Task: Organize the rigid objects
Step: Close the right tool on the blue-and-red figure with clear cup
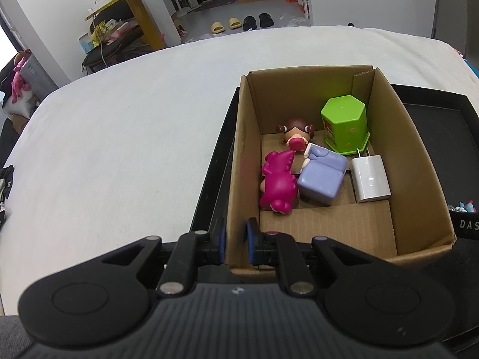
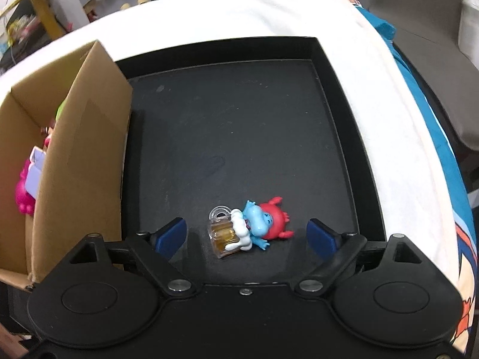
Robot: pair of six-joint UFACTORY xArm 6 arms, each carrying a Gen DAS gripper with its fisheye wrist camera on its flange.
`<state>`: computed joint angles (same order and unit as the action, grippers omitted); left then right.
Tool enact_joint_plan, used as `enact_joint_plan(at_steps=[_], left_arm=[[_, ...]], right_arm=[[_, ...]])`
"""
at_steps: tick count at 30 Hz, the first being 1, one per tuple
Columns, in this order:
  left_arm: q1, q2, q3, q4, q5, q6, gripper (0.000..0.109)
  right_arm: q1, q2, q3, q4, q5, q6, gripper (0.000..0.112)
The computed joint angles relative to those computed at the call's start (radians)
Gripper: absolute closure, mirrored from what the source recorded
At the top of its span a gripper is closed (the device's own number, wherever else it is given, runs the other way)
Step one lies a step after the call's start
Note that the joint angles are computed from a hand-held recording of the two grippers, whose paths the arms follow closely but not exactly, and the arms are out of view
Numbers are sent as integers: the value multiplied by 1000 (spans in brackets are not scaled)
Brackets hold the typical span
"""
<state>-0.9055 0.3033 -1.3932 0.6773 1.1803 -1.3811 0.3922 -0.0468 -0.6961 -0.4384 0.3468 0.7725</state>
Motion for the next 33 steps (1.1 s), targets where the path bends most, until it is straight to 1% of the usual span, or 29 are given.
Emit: enact_joint_plan(at_steps=[2,3,7,9,14,16,20,24,28,31,33], left_arm=[[1,-1,1,-2,-1,-2,95],[1,0,0,-3,-2,-4,95],[5,4,1,-5,-7,-4,95],[7,7,0,-6,-8,-3,95],[9,10,1,-6,-13,-2,95],[8,10,2,-5,-13,-3,95],[9,7,5,-5,-19,-2,95],[12,7,8,-6,-23,-3,95],[13,6,11,-6,-26,-5,95],[16,2,20,-6,-39,-10,95],[18,-1,26,-6,-47,-16,95]], right_arm=[[-4,10,-11,-44,9,32,25],[-7,16,-16,-45,11,34,26],[-5,35,-26,-9,19,15,36],[-6,38,-27,-40,14,39,37],[-4,31,-20,-66,4,68,40],[-2,27,-17,-75,1,76,44],[1,18,-11,-87,1,90,47],[1,15,-10,-107,-2,107,53],[1,5,-2,-94,-3,106,54],[-4,-15,17,-68,-24,97,54],[-5,-30,29,-77,-31,107,54]])
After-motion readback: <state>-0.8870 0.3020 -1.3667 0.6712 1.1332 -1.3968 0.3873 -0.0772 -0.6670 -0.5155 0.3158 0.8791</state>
